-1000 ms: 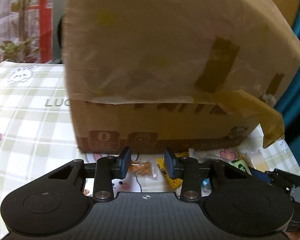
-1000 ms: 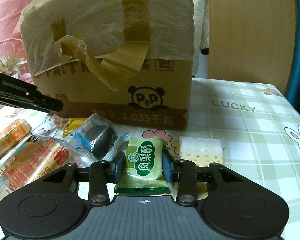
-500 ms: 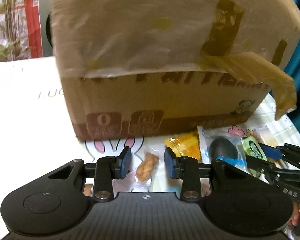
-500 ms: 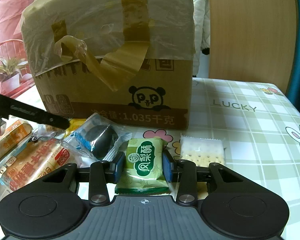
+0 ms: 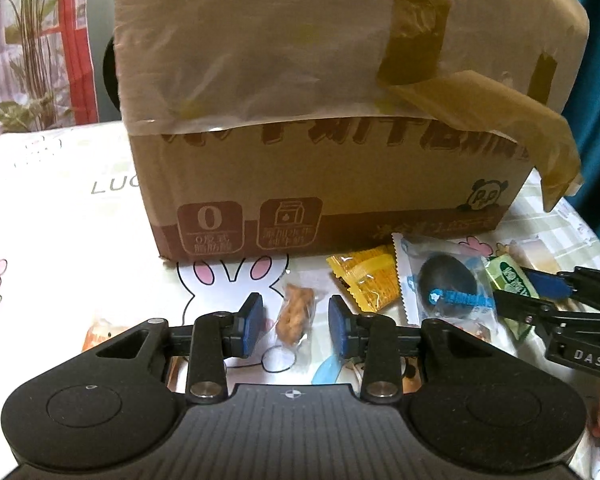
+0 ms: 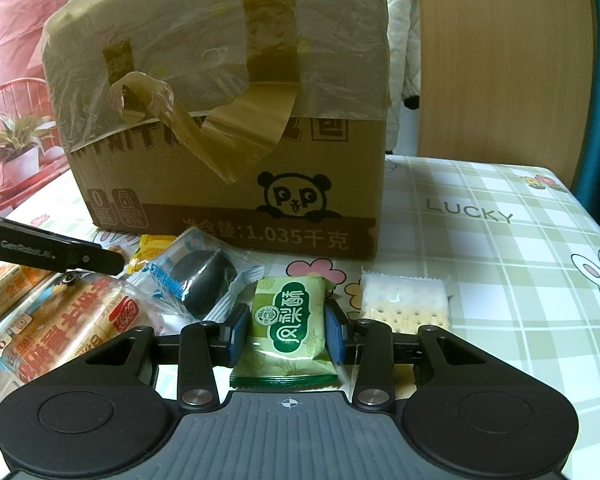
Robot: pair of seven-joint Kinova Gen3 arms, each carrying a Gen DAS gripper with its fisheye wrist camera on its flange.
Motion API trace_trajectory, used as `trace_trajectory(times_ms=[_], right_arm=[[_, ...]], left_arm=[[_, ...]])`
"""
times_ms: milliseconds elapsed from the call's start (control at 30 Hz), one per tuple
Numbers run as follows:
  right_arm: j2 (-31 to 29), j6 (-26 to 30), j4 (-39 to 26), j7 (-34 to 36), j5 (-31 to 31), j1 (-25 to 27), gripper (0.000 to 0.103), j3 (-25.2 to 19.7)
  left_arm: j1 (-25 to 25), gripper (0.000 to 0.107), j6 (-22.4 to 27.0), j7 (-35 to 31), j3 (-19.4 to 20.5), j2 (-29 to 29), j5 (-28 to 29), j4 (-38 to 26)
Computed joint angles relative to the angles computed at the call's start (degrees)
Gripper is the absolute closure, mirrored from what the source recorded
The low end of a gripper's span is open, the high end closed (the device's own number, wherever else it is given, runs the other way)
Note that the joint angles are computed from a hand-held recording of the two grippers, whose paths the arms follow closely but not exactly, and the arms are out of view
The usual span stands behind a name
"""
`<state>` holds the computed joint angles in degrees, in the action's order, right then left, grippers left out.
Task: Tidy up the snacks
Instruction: 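Grasp the small nut packet with the left tool while the right tool holds the cake packet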
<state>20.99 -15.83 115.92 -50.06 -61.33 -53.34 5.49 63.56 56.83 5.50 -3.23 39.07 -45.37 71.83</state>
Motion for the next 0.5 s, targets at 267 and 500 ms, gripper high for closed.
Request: trace_trajectory(times_ms=[267, 500], right_arm=[[0.00, 0.00, -0.05, 0.40, -0.34, 0.06, 0.066, -0.06], [-0.03, 0.10, -0.12, 0.93, -0.80, 0.09, 0.066, -0.03]], left_arm=[[3.30, 0.090, 2.86, 5.22, -1.18, 0.86, -1.15, -0.39], [4.96, 0.089, 5.80, 8.80, -0.48, 1.50, -3.15, -0.67]])
